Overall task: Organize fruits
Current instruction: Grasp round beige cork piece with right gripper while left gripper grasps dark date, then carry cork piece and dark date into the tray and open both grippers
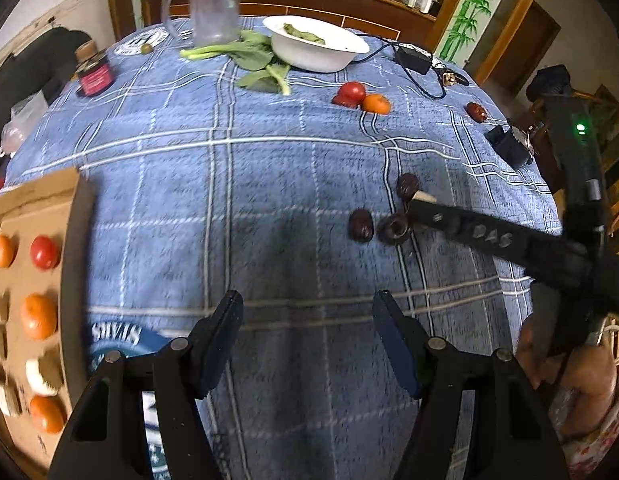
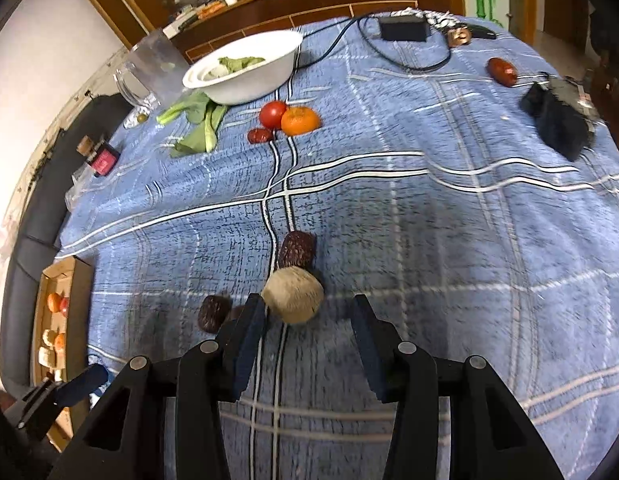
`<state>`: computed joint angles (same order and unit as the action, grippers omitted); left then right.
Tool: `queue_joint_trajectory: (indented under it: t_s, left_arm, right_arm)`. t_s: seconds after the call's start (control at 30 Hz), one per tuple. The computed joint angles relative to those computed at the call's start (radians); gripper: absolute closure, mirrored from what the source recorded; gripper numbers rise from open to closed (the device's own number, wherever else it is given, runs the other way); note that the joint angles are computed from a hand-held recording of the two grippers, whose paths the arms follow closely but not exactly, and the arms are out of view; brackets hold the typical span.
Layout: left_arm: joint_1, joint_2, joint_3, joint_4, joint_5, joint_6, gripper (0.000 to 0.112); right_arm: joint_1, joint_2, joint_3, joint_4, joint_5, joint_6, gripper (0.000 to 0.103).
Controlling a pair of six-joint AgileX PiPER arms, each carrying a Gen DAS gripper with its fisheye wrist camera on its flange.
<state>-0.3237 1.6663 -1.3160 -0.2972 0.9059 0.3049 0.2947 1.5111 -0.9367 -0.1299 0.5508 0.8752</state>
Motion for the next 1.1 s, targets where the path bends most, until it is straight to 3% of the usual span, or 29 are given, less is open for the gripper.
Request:
queue_joint_trajectory:
  t_s: [0.07, 0.1, 0.13, 0.33, 0.57, 0.7, 0.8, 0.87, 1.1]
  left_arm:
    - [-0.006, 0.024, -0.021, -0.011, 0.001, 0.008, 0.046]
    - [-0.009, 0.038, -0.032, -0.012, 0.004, 0.008, 0.046]
    - [-0.013, 0.052, -0.044, -0.012, 0.008, 0.008, 0.046]
    - [-0.041, 0.113, -0.114, -0.053, 0.025, 0.056, 0.048]
    - [-0.104, 0.181, -0.220, -0.074, 0.035, 0.152, 0.048]
    - [-0.159, 0.258, -0.304, -0.020, 0.063, 0.179, 0.071]
    - [-0.175, 0.283, -0.322, -0.012, 0.045, 0.197, 0.078]
    - [-0.175, 0.296, -0.344, -0.010, 0.060, 0.194, 0.095]
    - [-0.127, 0.274, -0.323, -0.073, 0.091, 0.194, 0.098]
  right_arm:
    - [0.000, 0.018, -0.014, -0.012, -0.013, 0.001, 0.056]
    - [-0.004, 0.019, -0.015, 0.007, -0.022, -0.024, 0.065]
    - [-0.008, 0.019, -0.015, 0.025, -0.027, -0.046, 0.068]
    - [-0.031, -0.049, 0.050, 0.069, -0.055, -0.062, 0.068]
    - [-0.047, -0.180, 0.134, -0.015, -0.023, 0.061, 0.068]
    - [-0.057, -0.230, 0.186, -0.017, -0.015, 0.094, 0.068]
    - [-0.050, -0.251, 0.218, -0.023, -0.015, 0.126, 0.068]
    - [-0.034, -0.269, 0.238, -0.042, -0.012, 0.163, 0.068]
    - [0.046, -0.309, 0.258, -0.142, 0.031, 0.322, 0.068]
